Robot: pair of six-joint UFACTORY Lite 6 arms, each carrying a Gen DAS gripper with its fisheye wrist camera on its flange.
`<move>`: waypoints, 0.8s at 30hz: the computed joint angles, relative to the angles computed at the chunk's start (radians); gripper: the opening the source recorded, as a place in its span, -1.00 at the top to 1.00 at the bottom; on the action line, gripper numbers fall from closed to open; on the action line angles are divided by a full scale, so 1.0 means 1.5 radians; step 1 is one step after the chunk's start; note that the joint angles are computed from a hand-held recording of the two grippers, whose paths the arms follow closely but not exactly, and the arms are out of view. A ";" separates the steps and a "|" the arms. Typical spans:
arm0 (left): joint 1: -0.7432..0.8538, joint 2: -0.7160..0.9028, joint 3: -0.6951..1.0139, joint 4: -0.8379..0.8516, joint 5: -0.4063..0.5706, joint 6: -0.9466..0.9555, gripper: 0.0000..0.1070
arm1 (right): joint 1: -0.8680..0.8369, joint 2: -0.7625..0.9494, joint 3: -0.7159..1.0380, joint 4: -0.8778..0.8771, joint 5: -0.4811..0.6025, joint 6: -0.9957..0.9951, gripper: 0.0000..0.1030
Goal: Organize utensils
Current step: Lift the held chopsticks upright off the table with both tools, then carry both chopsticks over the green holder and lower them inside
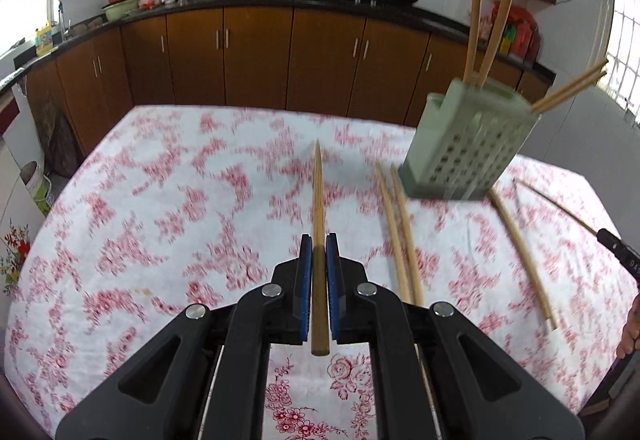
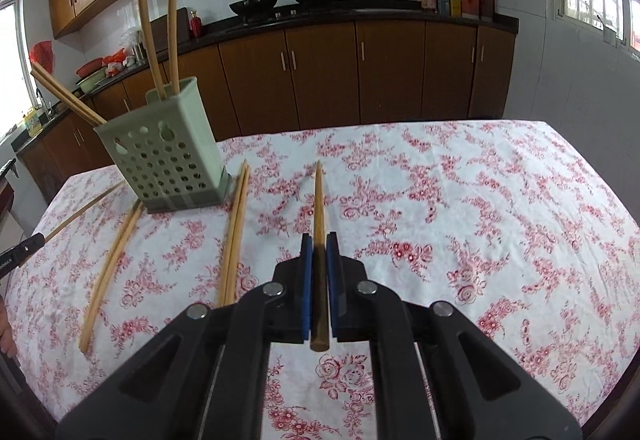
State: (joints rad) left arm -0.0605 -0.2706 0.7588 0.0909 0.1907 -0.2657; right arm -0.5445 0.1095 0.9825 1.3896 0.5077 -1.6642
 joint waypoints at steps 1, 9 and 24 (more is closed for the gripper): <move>0.004 -0.007 0.004 -0.025 0.003 0.025 0.86 | -0.002 -0.004 0.000 -0.002 0.004 0.002 0.84; 0.016 -0.045 0.025 -0.099 0.011 0.081 0.86 | -0.018 -0.046 0.005 0.019 0.043 0.014 0.84; 0.009 -0.067 0.132 -0.041 0.034 0.019 0.86 | -0.028 -0.089 0.040 0.069 0.064 0.001 0.84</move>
